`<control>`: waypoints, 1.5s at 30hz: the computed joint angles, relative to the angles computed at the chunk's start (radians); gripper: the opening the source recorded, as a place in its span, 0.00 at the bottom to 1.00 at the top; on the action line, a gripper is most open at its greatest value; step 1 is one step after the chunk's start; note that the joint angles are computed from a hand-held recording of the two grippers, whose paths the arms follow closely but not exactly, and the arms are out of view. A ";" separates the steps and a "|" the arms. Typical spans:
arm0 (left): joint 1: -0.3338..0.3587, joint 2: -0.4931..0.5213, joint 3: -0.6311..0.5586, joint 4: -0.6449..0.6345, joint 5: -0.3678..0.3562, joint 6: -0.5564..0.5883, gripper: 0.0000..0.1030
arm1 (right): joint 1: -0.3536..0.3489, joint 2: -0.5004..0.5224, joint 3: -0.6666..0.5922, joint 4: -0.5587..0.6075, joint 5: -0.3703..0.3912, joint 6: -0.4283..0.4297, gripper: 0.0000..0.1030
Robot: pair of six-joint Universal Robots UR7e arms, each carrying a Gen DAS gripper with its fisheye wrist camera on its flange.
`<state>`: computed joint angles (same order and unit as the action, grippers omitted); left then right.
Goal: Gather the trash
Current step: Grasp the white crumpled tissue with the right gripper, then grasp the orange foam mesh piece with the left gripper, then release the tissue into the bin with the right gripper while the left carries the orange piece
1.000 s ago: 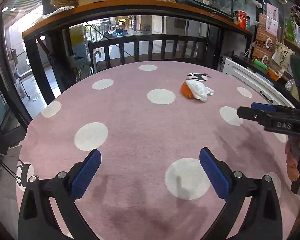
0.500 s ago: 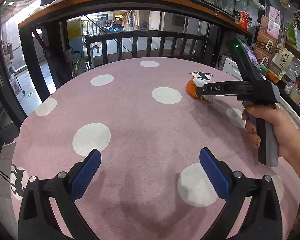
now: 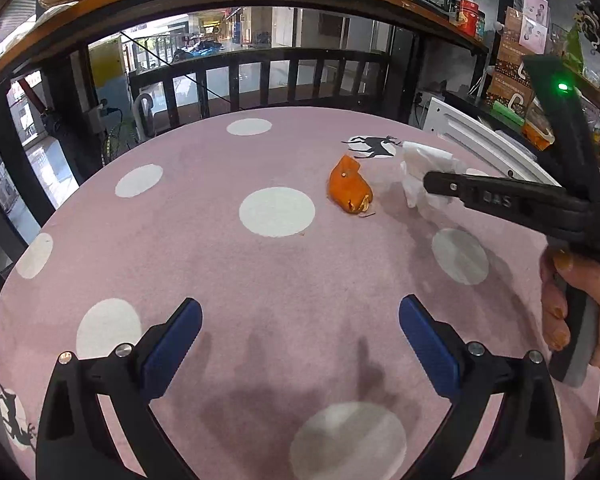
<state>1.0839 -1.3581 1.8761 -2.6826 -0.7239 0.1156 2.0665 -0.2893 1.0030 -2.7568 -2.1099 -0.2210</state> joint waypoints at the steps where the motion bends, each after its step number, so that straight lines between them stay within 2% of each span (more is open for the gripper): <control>1: 0.004 0.025 -0.022 -0.002 0.004 0.005 0.95 | 0.000 -0.018 0.026 -0.015 -0.001 -0.004 0.09; 3: 0.008 0.079 -0.070 -0.011 0.021 0.022 0.95 | -0.001 -0.059 0.083 -0.039 -0.002 -0.012 0.09; 9: 0.028 0.230 -0.221 0.009 0.011 0.049 0.94 | -0.005 -0.174 0.246 -0.092 0.009 -0.027 0.09; 12: 0.038 0.288 -0.291 0.061 0.009 0.031 0.84 | -0.006 -0.228 0.321 -0.116 0.023 -0.025 0.09; 17: 0.062 0.358 -0.396 0.135 0.030 -0.024 0.76 | -0.006 -0.309 0.428 -0.149 0.025 -0.032 0.09; 19: 0.070 0.374 -0.424 0.171 0.027 -0.049 0.67 | -0.008 -0.337 0.462 -0.160 0.029 -0.029 0.09; 21: 0.066 0.383 -0.427 0.147 0.038 -0.025 0.63 | -0.010 -0.359 0.491 -0.173 0.031 -0.022 0.09; 22: 0.065 0.386 -0.429 0.142 0.039 -0.019 0.57 | -0.011 -0.367 0.502 -0.184 0.029 -0.023 0.09; 23: 0.062 0.386 -0.425 0.135 0.042 -0.013 0.53 | -0.011 -0.372 0.512 -0.198 0.020 -0.028 0.09; 24: 0.059 0.383 -0.419 0.130 0.045 -0.010 0.44 | -0.010 -0.378 0.525 -0.220 0.005 -0.037 0.09; 30: 0.048 0.362 -0.367 0.081 0.038 -0.020 0.34 | -0.025 -0.406 0.575 -0.267 0.006 -0.011 0.09; 37: 0.008 0.282 -0.244 -0.014 0.000 0.006 0.32 | -0.033 -0.430 0.636 -0.326 0.006 -0.003 0.09; 45: -0.098 0.125 -0.018 -0.137 -0.030 0.038 0.32 | -0.040 -0.474 0.749 -0.416 0.012 0.020 0.09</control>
<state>0.9855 -1.2335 1.8583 -2.8195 -0.7536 0.1533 2.0266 -0.7632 1.7517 -3.1725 -2.0983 -0.2012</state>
